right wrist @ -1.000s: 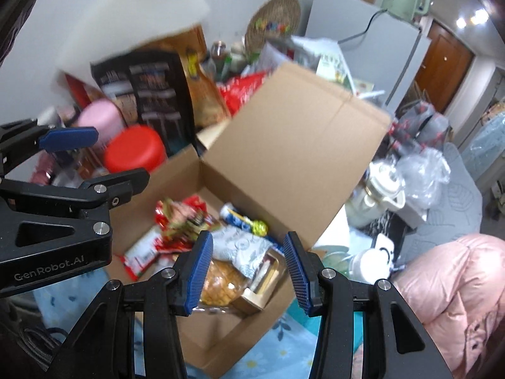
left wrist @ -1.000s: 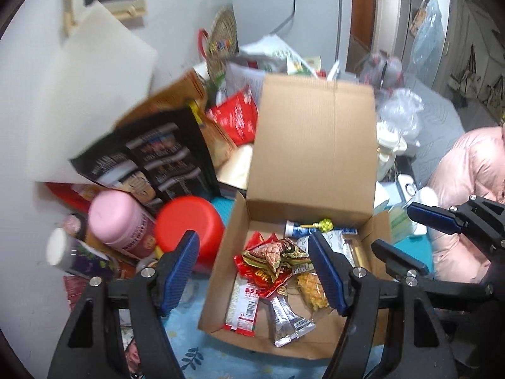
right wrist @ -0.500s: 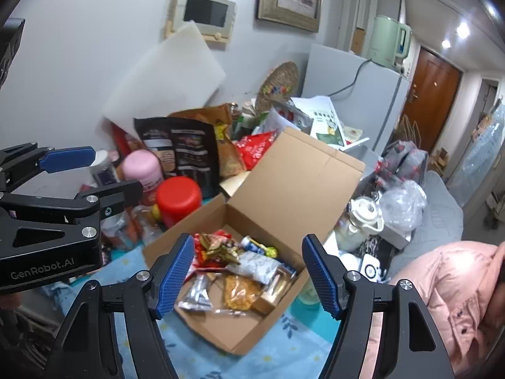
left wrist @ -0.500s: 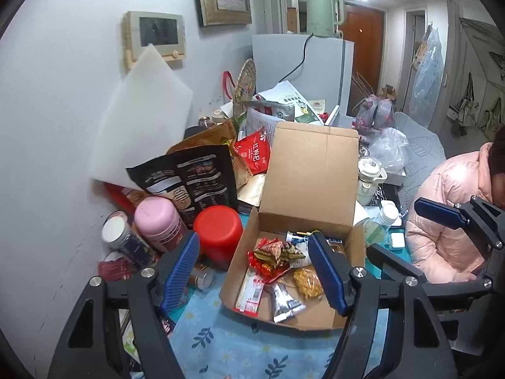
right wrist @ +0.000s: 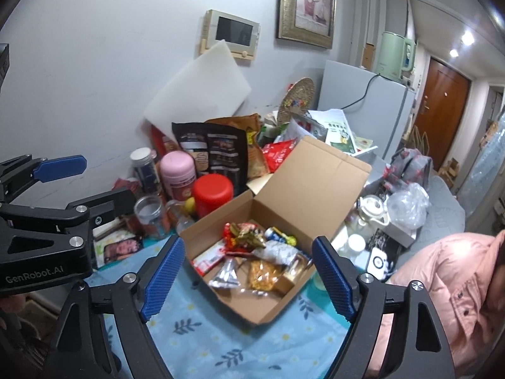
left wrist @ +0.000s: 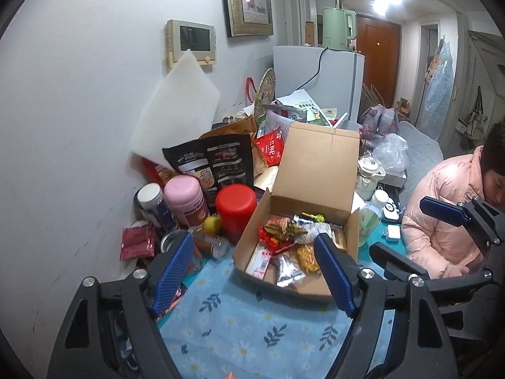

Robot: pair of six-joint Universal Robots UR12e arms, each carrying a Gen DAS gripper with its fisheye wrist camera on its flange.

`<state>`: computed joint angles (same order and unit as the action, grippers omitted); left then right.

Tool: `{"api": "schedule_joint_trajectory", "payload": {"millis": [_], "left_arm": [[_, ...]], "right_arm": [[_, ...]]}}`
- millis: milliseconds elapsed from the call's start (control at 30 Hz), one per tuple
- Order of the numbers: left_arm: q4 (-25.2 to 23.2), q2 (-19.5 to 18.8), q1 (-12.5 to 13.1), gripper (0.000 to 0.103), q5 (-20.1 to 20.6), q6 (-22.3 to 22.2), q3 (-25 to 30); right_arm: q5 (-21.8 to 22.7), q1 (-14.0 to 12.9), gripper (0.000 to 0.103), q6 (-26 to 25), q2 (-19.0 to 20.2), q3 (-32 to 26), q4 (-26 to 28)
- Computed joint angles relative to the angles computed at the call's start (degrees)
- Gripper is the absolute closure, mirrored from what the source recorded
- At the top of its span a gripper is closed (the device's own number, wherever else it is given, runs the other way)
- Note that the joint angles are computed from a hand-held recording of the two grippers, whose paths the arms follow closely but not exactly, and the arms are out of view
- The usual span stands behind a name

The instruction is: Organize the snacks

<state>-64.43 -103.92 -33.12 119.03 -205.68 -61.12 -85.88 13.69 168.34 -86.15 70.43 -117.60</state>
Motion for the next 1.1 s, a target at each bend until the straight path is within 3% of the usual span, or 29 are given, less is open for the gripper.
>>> {"api": "schedule_joint_trajectory", "payload": {"millis": [500, 1100], "left_arm": [[-1.77, 2.97, -3.93, 0.024, 1.39, -7.55, -5.26], [-3.97, 4.27, -5.09, 0.024, 0.92, -12.57, -7.42]], "right_arm": [[2.92, -1.51, 0.020, 0.63, -6.65, 7.61, 2.09], [5.09, -2.20, 0.020, -0.11, -8.63, 10.19, 3.04]]}}
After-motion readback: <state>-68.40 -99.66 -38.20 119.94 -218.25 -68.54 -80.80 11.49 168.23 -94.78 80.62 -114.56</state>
